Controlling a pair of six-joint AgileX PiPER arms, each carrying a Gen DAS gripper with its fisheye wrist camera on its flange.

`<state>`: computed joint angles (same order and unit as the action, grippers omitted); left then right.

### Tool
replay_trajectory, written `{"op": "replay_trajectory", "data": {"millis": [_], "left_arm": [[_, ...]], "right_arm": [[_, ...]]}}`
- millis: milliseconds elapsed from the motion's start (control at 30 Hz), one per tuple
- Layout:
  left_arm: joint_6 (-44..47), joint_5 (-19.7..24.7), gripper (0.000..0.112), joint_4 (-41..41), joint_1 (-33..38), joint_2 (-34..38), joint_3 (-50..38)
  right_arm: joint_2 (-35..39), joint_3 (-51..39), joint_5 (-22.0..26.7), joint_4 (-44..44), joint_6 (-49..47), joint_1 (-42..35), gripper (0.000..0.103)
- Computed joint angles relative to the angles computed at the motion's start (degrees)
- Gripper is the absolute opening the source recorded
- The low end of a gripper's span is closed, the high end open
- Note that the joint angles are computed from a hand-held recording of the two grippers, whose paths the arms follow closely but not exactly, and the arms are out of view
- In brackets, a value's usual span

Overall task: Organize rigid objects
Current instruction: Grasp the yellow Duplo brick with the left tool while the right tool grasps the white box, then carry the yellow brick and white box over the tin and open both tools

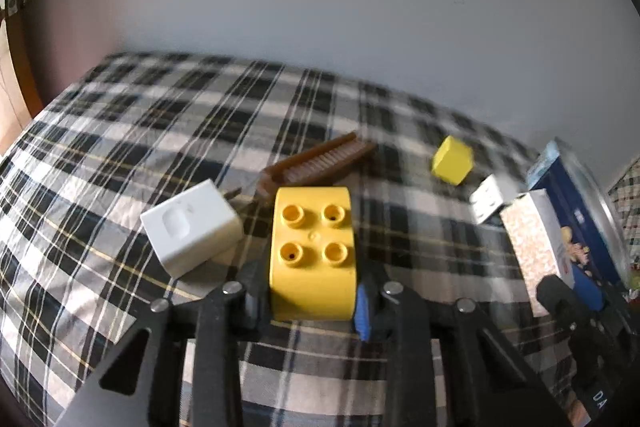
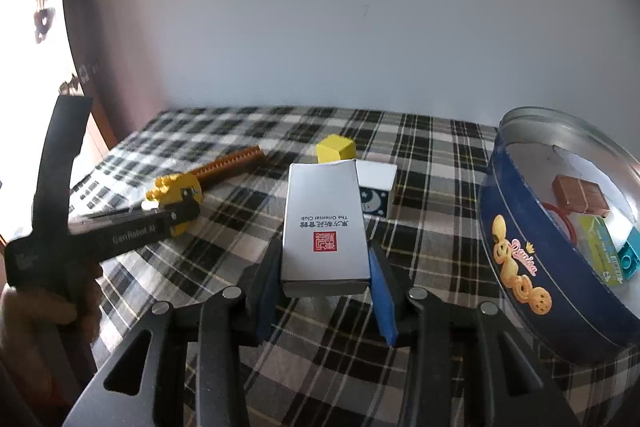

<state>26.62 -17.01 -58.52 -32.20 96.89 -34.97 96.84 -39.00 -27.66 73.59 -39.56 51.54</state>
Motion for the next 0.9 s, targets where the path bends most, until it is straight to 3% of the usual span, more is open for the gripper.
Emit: {"op": "replay_trajectory", "data": {"millis": [133,367,533,900], "left_arm": [[-2.13,-7.63,0.030,1.08,-5.08,-1.93,2.30],[6.46,-24.20,0.030,-9.16,-16.89,-2.36,3.34],[8.71,-27.27,0.030,-11.51,-18.66,-2.08,2.91],[9.68,-28.68,0.030,-14.09,-19.25,-1.26,2.35]], "right_arm": [[-1.24,2.49,-7.53,-3.36,4.87,3.17,0.043],[-1.60,3.84,-23.78,2.93,1.97,10.63,0.043],[-1.72,3.75,-23.73,3.23,1.52,10.11,0.043],[-2.48,4.69,-23.55,1.76,3.48,10.42,0.043]]}}
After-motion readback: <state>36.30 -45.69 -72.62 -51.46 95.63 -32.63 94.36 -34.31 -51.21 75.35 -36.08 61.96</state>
